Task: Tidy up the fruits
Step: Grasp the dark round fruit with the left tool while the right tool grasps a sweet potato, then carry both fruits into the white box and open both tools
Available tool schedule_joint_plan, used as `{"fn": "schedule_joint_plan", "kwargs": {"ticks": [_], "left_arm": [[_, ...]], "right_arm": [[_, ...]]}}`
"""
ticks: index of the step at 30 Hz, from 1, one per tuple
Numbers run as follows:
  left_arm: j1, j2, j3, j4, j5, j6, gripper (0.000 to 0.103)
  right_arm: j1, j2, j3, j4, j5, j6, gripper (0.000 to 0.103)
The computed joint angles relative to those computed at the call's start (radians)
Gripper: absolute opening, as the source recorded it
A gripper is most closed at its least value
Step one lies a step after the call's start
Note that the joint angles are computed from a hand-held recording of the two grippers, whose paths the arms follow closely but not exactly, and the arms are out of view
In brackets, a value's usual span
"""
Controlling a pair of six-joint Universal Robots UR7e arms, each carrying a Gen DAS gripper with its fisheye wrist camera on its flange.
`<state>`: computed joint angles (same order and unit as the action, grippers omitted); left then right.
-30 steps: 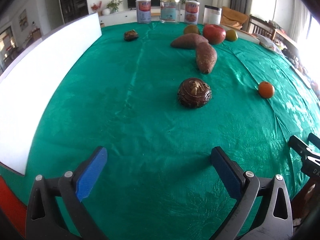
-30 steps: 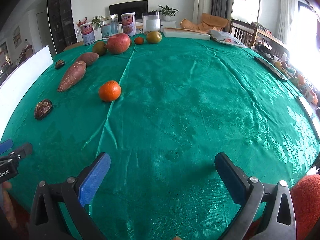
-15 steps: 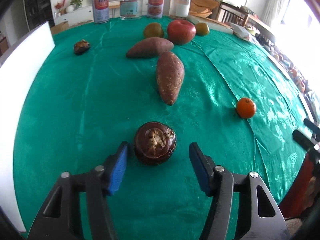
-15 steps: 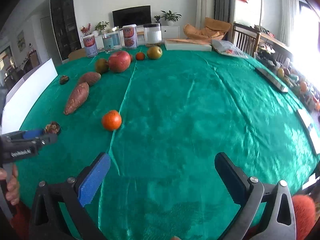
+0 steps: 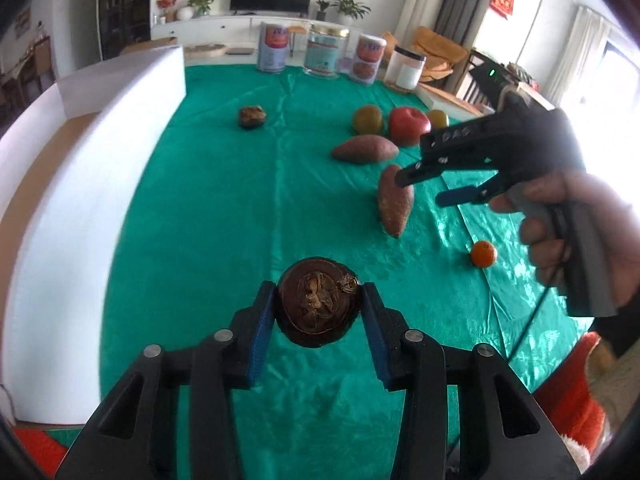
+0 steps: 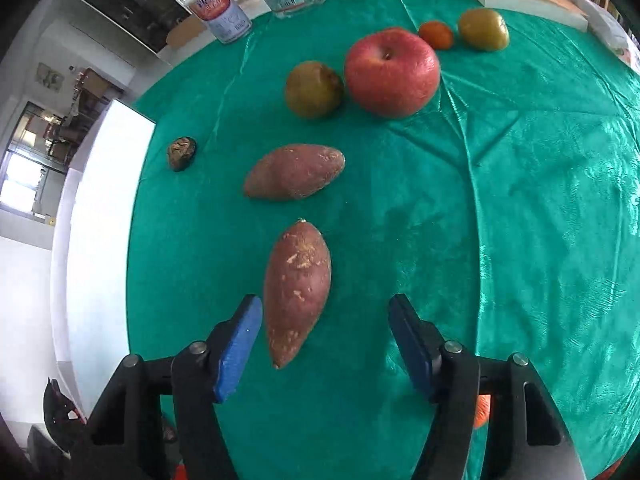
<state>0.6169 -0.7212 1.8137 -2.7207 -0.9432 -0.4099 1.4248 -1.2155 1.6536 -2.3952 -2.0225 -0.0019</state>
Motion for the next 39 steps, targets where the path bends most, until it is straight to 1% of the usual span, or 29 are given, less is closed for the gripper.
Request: {"fn": "schedule_joint_plan", "kwargs": {"ticks": [1, 2, 3, 4, 7, 9, 12, 15, 16, 17, 18, 19, 20, 22, 24, 25, 27, 28, 30, 31, 33, 37, 38, 39], "left_arm": [[-0.001, -0.025, 0.011, 0.002, 0.008, -0.005, 0.044], [-0.004, -0.051, 0.027, -0.005, 0.017, -0.007, 0.044], [-0.006, -0.072, 0.040, -0.014, 0.029, -0.005, 0.044], [-0.008, -0.093, 0.051, -0.017, 0.043, -0.005, 0.044], [-0.003, -0.138, 0.076, -0.023, 0.080, 0.003, 0.044], [0.008, -0.158, 0.086, -0.025, 0.084, -0.001, 0.044], [0.021, -0.183, 0.101, -0.013, 0.087, -0.021, 0.044], [0.033, -0.209, 0.118, 0.002, 0.081, -0.038, 0.044], [0.035, -0.217, 0.124, 0.005, 0.082, -0.042, 0.044], [0.035, -0.226, 0.129, 0.011, 0.086, -0.046, 0.044], [0.034, -0.233, 0.133, 0.014, 0.089, -0.051, 0.044], [0.034, -0.245, 0.138, 0.015, 0.087, -0.054, 0.044], [0.036, -0.260, 0.143, 0.014, 0.083, -0.054, 0.044], [0.041, -0.294, 0.147, 0.015, 0.087, -0.050, 0.044], [0.046, -0.326, 0.145, 0.034, 0.141, -0.052, 0.044], [0.051, -0.339, 0.140, 0.052, 0.186, -0.055, 0.044], [0.071, -0.351, 0.120, 0.114, 0.266, -0.086, 0.044], [0.089, -0.358, 0.110, 0.154, 0.289, -0.115, 0.044], [0.134, -0.364, 0.085, 0.249, 0.308, -0.186, 0.044], [0.153, -0.365, 0.074, 0.293, 0.308, -0.215, 0.044], [0.180, -0.368, 0.062, 0.362, 0.309, -0.266, 0.044], [0.196, -0.385, 0.075, 0.415, 0.307, -0.308, 0.046], [0.195, -0.388, 0.081, 0.415, 0.313, -0.314, 0.053], [0.194, -0.390, 0.084, 0.419, 0.319, -0.323, 0.066]], "right_arm": [[-0.005, 0.007, 0.001, -0.013, 0.024, 0.002, 0.062], [-0.010, 0.013, -0.005, -0.009, 0.055, 0.003, 0.056], [-0.014, 0.018, -0.014, 0.009, 0.088, 0.004, 0.045], [-0.010, 0.027, -0.025, 0.029, 0.089, 0.000, 0.040], [0.027, 0.064, -0.059, 0.058, 0.003, -0.047, 0.041], [0.039, 0.081, -0.070, 0.050, -0.026, -0.040, 0.041], [0.046, 0.107, -0.104, 0.096, -0.041, -0.023, 0.042], [0.035, 0.130, -0.130, 0.146, -0.013, 0.008, 0.041], [0.038, 0.135, -0.126, 0.129, -0.022, 0.008, 0.041], [0.049, 0.141, -0.121, 0.110, -0.056, -0.005, 0.040], [0.062, 0.145, -0.109, 0.076, -0.084, -0.032, 0.040], [0.073, 0.144, -0.097, 0.050, -0.094, -0.054, 0.040], [0.085, 0.143, -0.094, 0.036, -0.086, -0.065, 0.040], [0.120, 0.136, -0.083, 0.018, -0.037, -0.082, 0.040], [0.167, 0.130, -0.082, 0.019, 0.037, -0.108, 0.040], [0.196, 0.135, -0.086, 0.023, 0.081, -0.123, 0.040], [0.252, 0.163, -0.107, 0.039, 0.167, -0.149, 0.040], [0.279, 0.181, -0.115, 0.050, 0.206, -0.164, 0.040], [0.328, 0.241, -0.143, 0.074, 0.268, -0.186, 0.040], [0.348, 0.272, -0.155, 0.086, 0.285, -0.191, 0.040], [0.380, 0.340, -0.180, 0.089, 0.278, -0.191, 0.040], [0.411, 0.449, -0.220, 0.070, 0.187, -0.195, 0.041], [0.414, 0.464, -0.221, 0.053, 0.168, -0.195, 0.041], [0.417, 0.461, -0.205, 0.022, 0.159, -0.194, 0.041]]}}
